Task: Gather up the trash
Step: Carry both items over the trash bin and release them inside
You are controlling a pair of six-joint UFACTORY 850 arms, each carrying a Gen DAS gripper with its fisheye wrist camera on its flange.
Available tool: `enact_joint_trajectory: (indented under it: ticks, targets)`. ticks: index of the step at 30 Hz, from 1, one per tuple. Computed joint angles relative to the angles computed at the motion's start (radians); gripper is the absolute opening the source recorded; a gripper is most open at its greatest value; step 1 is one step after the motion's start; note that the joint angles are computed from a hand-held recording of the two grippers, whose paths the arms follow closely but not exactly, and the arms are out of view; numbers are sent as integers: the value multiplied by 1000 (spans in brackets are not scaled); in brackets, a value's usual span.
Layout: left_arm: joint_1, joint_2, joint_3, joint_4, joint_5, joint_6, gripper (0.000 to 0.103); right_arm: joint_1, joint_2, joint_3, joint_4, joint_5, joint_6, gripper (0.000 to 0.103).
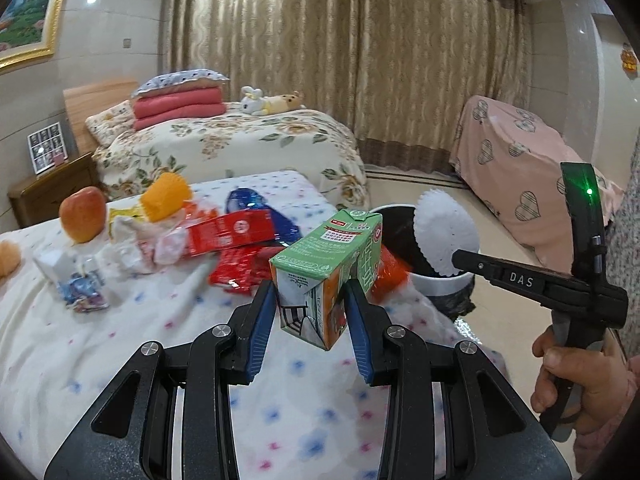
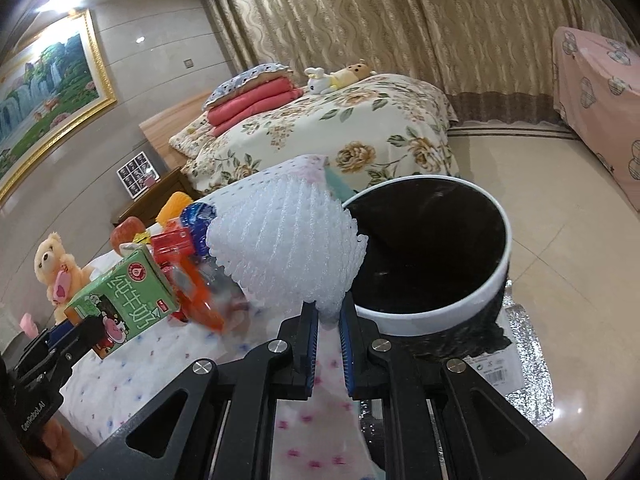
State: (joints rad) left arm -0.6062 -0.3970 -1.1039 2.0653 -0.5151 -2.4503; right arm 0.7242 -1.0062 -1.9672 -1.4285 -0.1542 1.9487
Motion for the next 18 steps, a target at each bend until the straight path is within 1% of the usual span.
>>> enact_joint_trajectory:
  ticks: [7,8,12,18]
  targets:
    - [-7,-27,-39,-4,12,13,34,-14,5,19,0,8,20,10]
    - [-8,-30,-42,-11,10,20,34,-14,8,27,-21,10,42,10]
    - [-7,-32,-47,-24,3,30,34,-10,-2,17,47,18,-23,10]
    - [0,-44,-70,-42,5,45,34,-16,6,28,1,21,23,10]
